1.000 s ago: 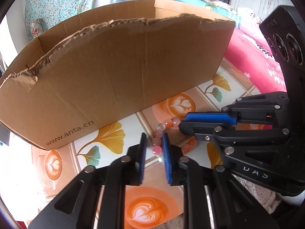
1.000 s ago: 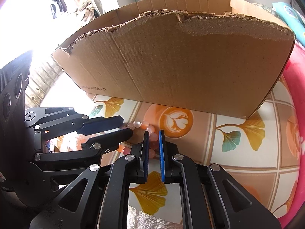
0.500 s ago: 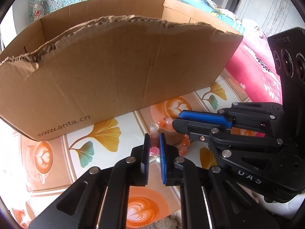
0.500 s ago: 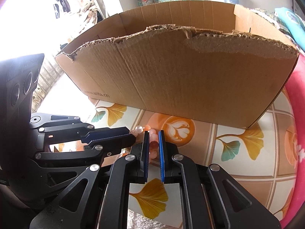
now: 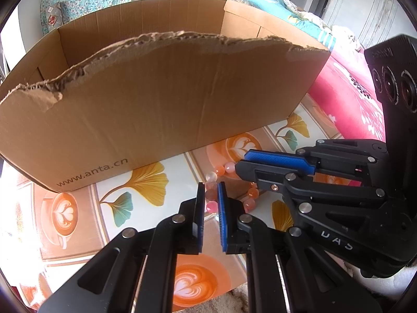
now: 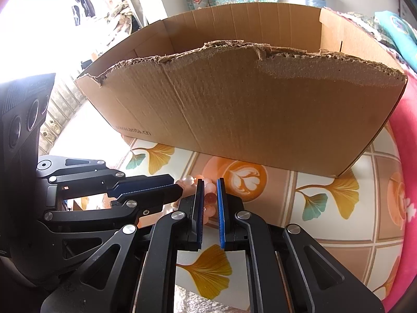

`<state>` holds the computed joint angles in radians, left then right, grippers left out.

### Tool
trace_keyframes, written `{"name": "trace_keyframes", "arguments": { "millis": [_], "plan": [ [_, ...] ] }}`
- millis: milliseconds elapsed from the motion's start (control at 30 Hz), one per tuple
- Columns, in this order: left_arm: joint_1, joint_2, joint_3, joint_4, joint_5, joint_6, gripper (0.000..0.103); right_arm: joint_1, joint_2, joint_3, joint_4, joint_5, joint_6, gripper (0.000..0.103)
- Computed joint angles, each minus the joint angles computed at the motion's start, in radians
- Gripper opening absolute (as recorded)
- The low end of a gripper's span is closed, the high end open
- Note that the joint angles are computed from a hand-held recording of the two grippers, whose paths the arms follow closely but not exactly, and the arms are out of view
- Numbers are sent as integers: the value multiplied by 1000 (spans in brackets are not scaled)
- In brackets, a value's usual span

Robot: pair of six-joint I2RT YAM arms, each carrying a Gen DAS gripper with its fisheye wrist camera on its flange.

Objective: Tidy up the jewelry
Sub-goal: 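Lift the pink bead bracelet with the right gripper and carry it toward the box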

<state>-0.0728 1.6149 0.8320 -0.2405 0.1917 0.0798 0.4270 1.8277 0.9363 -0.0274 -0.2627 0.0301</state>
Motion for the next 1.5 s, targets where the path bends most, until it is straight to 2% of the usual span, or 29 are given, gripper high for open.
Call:
{"name": "trace_keyframes", "arguments": {
  "millis": [1033, 1500],
  "plan": [
    [-6, -35, -17, 0, -12, 0, 9, -6, -60, -20, -22, -3, -1, 8],
    [-21, -109, -53, -4, -33, -1, 9, -11, -136, -77, -8, -5, -1, 8]
  ]
}}
